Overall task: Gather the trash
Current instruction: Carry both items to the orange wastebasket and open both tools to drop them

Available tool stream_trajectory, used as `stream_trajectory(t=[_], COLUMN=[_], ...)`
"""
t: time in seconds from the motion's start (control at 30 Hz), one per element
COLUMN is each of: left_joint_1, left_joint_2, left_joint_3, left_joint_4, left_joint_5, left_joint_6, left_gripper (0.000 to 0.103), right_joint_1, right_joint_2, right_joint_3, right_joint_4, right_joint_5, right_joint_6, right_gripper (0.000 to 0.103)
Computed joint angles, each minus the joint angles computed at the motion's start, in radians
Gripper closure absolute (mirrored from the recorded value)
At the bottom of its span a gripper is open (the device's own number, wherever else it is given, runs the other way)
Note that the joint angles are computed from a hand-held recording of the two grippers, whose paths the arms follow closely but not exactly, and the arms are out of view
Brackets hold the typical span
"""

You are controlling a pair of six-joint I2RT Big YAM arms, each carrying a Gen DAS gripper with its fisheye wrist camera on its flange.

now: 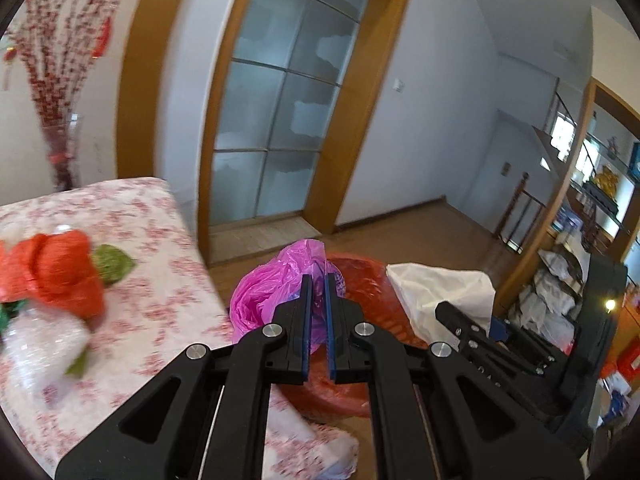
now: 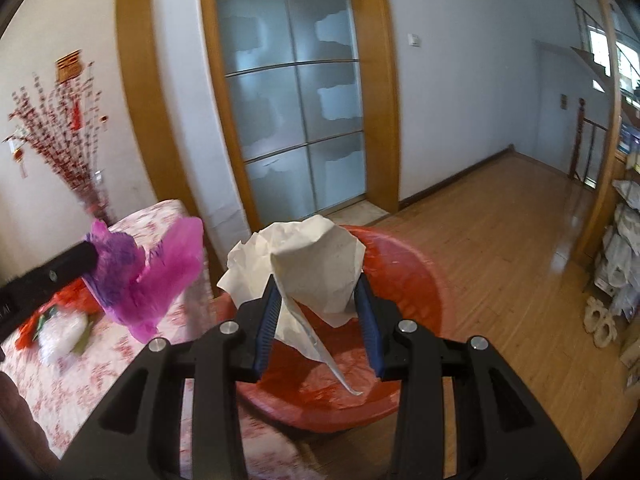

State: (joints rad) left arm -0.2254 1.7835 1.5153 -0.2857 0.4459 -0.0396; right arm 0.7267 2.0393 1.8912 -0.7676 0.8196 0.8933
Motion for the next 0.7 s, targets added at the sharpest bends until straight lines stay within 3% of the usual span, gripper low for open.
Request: stream_trajectory(t=[0.7], left_joint_1=[-0.074], left_joint_2=[0.160], left_joint_3=[0.171], left_joint_4=[-0.129], left_joint_5=[0.074], left_joint_6=[0.040], left_gripper=[0.098], right_joint_1=[-0.093], right_joint_2=[0.005], right_joint_3=[-0.061], right_joint_4=[0.069], right_joint_5=[-0.047], right_joint_6=[0.044], right_gripper=[0.066])
